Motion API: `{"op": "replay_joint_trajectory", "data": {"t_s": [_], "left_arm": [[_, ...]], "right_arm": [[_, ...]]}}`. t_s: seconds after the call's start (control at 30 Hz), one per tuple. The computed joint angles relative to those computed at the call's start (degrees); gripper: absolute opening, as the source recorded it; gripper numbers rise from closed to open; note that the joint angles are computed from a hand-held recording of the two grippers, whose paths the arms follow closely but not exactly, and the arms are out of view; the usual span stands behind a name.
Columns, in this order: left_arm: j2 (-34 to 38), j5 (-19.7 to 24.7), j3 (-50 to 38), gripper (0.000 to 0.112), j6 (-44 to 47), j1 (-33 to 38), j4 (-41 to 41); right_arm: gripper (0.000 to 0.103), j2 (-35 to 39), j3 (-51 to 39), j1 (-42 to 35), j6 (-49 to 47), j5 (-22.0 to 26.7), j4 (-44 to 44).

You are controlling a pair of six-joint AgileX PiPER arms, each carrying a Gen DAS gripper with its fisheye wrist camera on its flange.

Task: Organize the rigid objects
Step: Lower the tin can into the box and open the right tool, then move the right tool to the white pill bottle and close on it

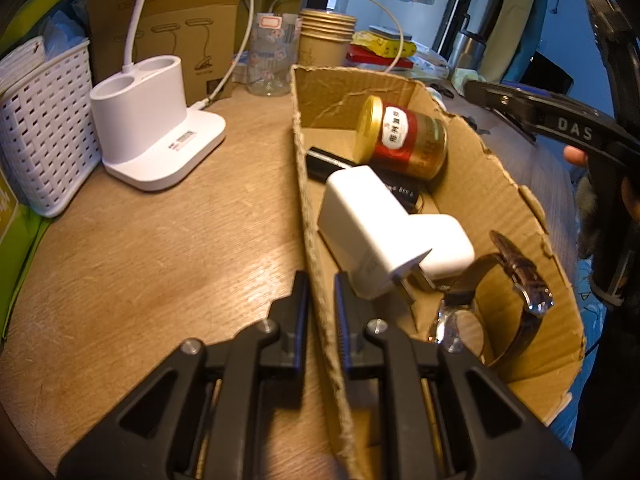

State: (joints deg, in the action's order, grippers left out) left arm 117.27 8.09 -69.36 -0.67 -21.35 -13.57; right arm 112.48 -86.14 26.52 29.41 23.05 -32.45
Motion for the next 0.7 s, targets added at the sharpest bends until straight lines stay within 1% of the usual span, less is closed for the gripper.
{"op": "replay_joint_trajectory", "data": {"t_s": [0.4, 0.7], "left_arm": [[0.0, 0.0, 0.0, 0.014, 0.5, 0.1, -0.4], [0.0, 0.0, 0.0, 0.014, 0.7, 0.1, -0.7]], "right_arm": [[0.073, -3.2, 4.4, -4.8, 4.7, -2.0, -3.3], [0.073, -2.9, 6.0, -9.2, 6.6, -2.7, -4.5]]}}
